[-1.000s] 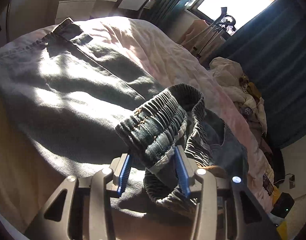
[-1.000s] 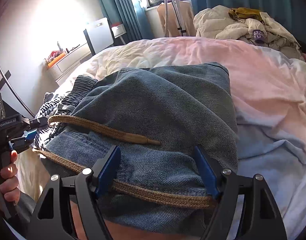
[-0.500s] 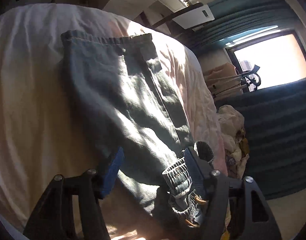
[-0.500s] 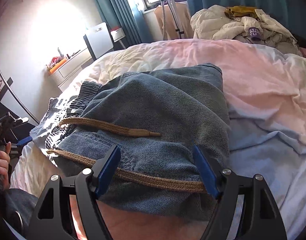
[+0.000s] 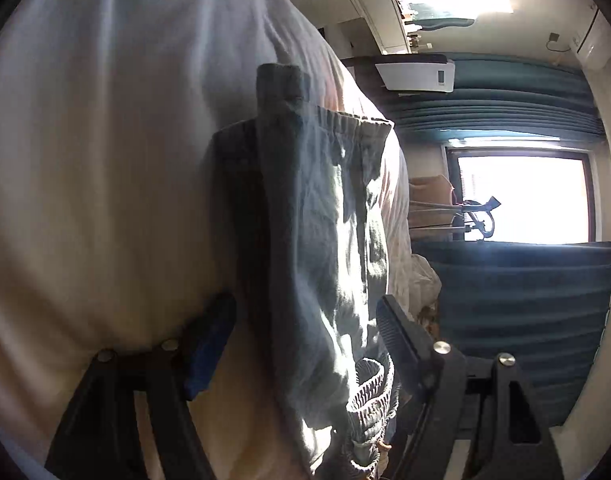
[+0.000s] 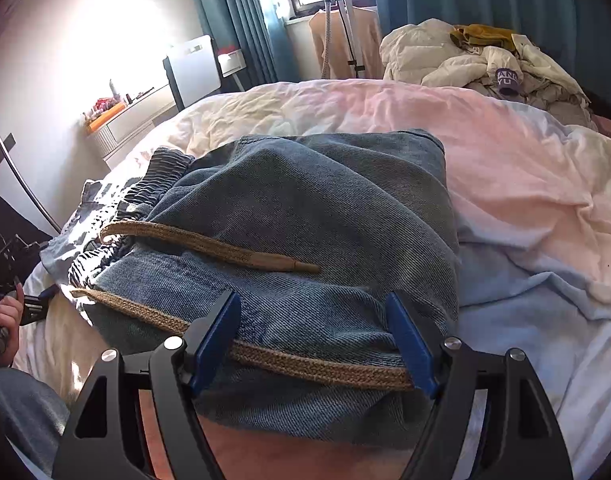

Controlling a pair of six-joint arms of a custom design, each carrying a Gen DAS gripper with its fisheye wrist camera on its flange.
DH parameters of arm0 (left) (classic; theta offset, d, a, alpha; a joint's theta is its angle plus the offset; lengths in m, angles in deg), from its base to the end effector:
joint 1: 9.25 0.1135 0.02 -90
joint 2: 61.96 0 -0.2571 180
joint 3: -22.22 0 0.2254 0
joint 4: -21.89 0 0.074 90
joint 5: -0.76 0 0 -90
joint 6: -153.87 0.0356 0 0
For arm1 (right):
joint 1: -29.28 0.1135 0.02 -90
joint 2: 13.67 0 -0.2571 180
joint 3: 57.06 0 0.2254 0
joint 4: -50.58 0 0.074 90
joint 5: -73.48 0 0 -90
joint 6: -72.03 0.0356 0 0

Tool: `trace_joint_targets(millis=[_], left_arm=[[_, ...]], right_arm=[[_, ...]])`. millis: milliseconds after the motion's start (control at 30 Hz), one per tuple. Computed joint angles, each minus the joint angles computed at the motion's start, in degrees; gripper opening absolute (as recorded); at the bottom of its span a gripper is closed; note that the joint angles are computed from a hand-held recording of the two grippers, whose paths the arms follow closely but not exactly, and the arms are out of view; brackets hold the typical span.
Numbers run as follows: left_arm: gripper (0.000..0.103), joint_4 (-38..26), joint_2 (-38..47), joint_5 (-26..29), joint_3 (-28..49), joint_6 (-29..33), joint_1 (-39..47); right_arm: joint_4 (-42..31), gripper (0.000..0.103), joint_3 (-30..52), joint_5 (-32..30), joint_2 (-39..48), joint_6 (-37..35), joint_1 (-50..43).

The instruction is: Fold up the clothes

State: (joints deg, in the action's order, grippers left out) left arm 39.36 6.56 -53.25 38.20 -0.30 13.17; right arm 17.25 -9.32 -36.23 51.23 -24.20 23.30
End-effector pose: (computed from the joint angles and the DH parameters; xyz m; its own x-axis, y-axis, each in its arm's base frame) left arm 0.1439 0.0368 0.1148 -0.3538 -0.9338 -0.0527 -0.4188 0.2086 -0.8838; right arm 0.1949 -0.0083 0.1969 -0.7503 -0.0241 -0.6607 -0.1979 0.9617 0.1896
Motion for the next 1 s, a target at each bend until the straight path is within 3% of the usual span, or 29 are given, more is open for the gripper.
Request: trace_joint_targets(millis=[200,267,433,533,567,767,1000], left_arm=[[0.073,13.2,13.7,-1.1,2.5,0.6,-2.6],[0.066,14.6,15.8,-2.9,3.6,1.3,-3.8],[0.044,5.1,15.9,-9.8,9.8,7.0,-7.9],[0.017,-2.2,11.1,-17.3,13.3,11.7,-12.5],[0.013,-4.9,8.0,-20.5,14.4,13.3,-15.1],[0.007,-21.9,-4.4,-38.6,27.1,20.3,-31.8],[0.005,-31.3,-1.3,-56.8,43.3,25.0,-52.2]], right_arm=[[3.1,0.077,-0.4,2.4,1.8,0.9,2.1],[3.7,0.077,-0.3,2.3,2.4,1.2,2.2],[5.8,0.077,-0.4,2.3,4.0,1.1,2.6],[6.0,0.077,0.0,2.2,4.6,1.3,2.8],[6.0,0.077,0.1,1.9,4.9,1.4,2.7],[5.9,0.077,0.8,-1.6,5.8,3.4,0.5],[1.3,0.077,4.0,-9.7,6.8,3.8,-5.1]])
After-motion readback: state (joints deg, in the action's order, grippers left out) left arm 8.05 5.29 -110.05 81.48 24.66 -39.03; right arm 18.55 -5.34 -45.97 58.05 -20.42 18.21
